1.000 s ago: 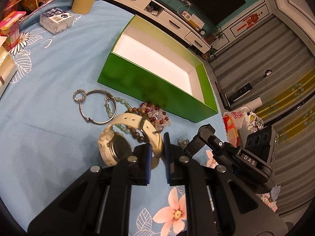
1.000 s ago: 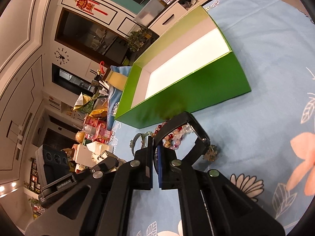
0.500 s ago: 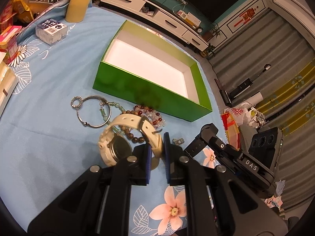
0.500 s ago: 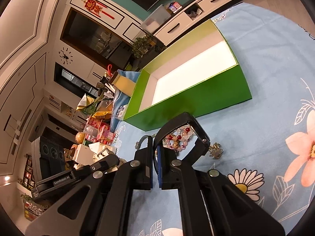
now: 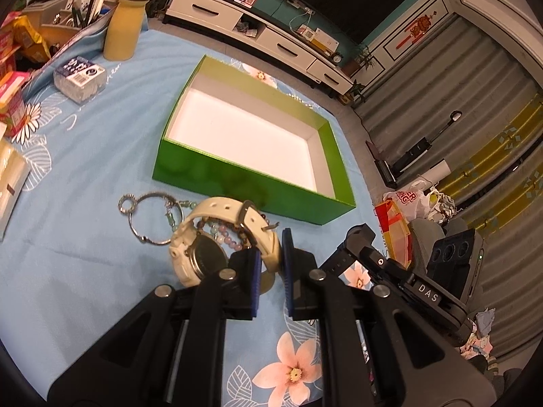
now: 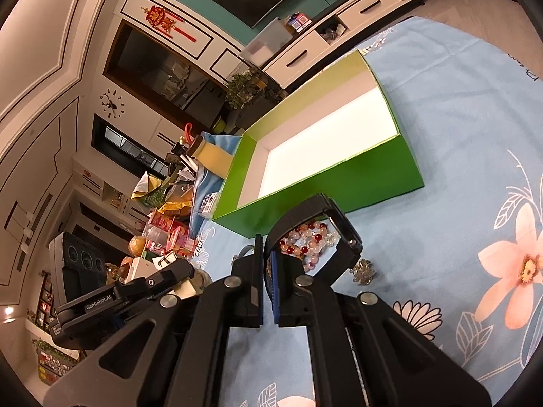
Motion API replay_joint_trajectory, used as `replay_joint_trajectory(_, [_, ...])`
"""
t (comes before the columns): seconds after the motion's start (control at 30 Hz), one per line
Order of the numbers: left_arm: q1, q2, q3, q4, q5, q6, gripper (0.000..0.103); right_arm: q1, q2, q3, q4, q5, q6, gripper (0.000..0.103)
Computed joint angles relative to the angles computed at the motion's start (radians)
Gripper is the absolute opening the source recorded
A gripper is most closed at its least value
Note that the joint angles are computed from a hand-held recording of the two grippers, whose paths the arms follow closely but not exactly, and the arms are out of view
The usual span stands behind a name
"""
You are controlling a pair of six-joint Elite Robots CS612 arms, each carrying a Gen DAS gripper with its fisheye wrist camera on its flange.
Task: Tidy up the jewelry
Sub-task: 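Carry the cream watch in the left tool while the right tool carries the black watch into the green box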
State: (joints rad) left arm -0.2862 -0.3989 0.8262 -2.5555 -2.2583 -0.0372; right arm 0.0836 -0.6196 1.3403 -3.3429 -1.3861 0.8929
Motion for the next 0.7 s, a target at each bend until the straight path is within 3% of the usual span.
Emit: replay_joint_trajectory(0.7, [-0.003,0.048,-0.117,-0.007,-0.012,-0.023,0.011,-0.003,0.013,-0.059,0.028,-0.022,-0.05,0.004])
